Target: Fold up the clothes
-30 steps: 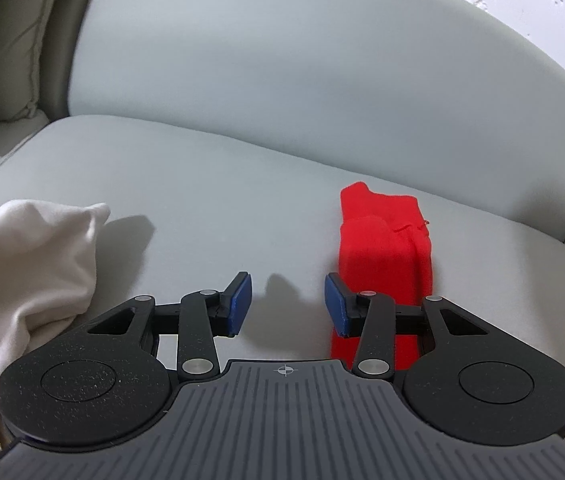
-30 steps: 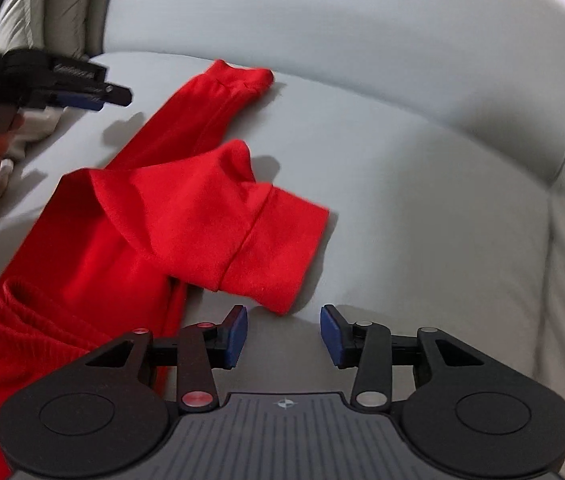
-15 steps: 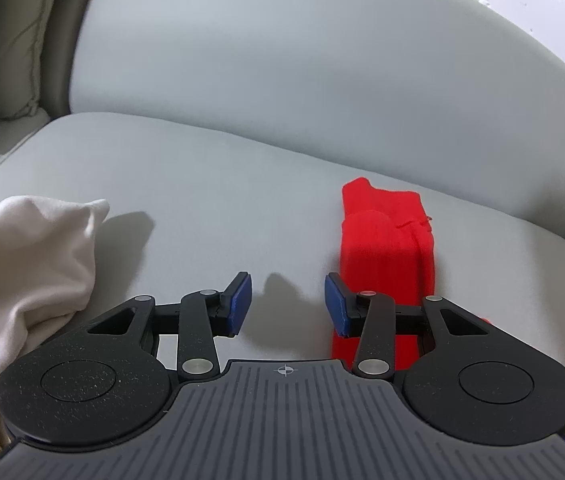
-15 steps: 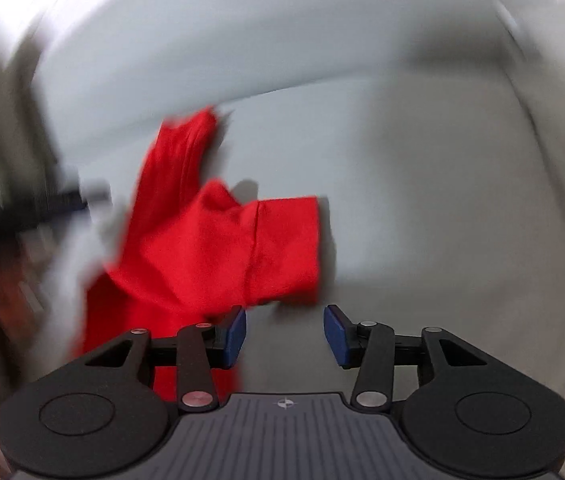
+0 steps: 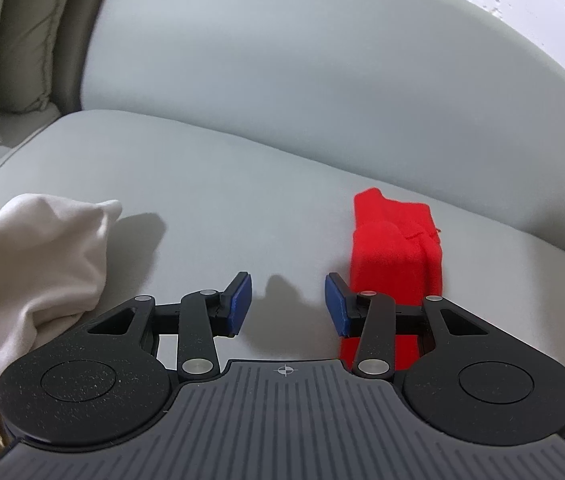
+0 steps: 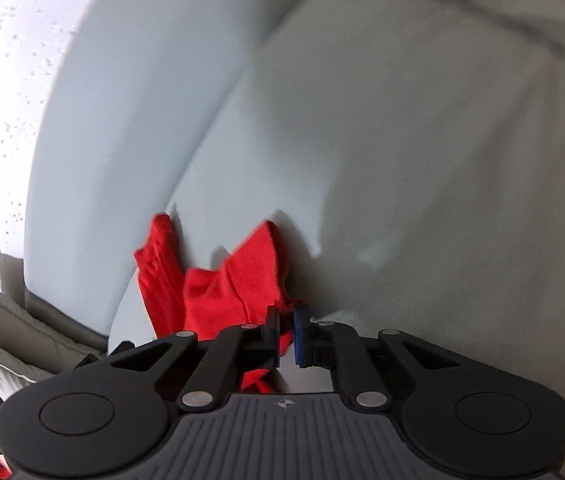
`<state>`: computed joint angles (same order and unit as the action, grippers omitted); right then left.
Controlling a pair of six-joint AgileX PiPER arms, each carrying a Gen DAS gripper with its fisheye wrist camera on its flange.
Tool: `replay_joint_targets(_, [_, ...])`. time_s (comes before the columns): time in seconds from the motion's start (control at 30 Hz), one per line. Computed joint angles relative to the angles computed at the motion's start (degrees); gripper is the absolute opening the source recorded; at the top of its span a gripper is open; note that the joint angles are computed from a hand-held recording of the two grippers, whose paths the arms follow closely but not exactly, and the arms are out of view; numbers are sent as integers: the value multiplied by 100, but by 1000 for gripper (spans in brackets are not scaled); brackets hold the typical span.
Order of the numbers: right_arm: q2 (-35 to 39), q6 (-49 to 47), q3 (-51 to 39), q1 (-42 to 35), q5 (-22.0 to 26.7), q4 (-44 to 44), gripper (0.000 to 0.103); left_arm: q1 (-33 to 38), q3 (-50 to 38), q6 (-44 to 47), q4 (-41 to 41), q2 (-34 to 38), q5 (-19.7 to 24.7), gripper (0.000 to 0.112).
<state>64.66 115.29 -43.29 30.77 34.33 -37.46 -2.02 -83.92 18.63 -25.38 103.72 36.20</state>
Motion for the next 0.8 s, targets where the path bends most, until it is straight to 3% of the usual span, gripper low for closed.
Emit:
replay_joint_targets(0.03, [63,-4,-169,89,211,-55,6,26,-2,23,-40,-10,12,46])
replay_joint_targets(0.17, [581,-1002,-1452,43,322,-177,6,144,19,215,-246,-64,36,46])
replay_joint_targets(0.33, [2589,-3265,-3898,-389,210,730,8,265,34,407,-351,-88,-48,46])
replay_joint_targets(0.4, [3483,-4342,-4810,-596,203,1331,20,325,-12,471,-412,-49,-41,46])
replay_joint_targets(0.43, [3811,-4862,-5272,-647,424,1692,23,357,-46,496,-430,-11,-27,47])
replay_joint_targets(0.5, [4421,-5694,-6248,-743,872,2082,40,390,-131,428,-351,64,12,47])
replay_joint_targets(0.57, [4722,-6119,-6851,-754,1149,2092,43,430,-230,462,-415,149,104,47])
replay_joint_targets(0.73, [4440,-6571,-6378,-774,1359,1431,42,397,-251,670,-562,203,317,47])
replay_joint_targets(0.8, [4327,-6663,-5909,-1048,1362,1555,30,331,-165,768,-540,151,299,47])
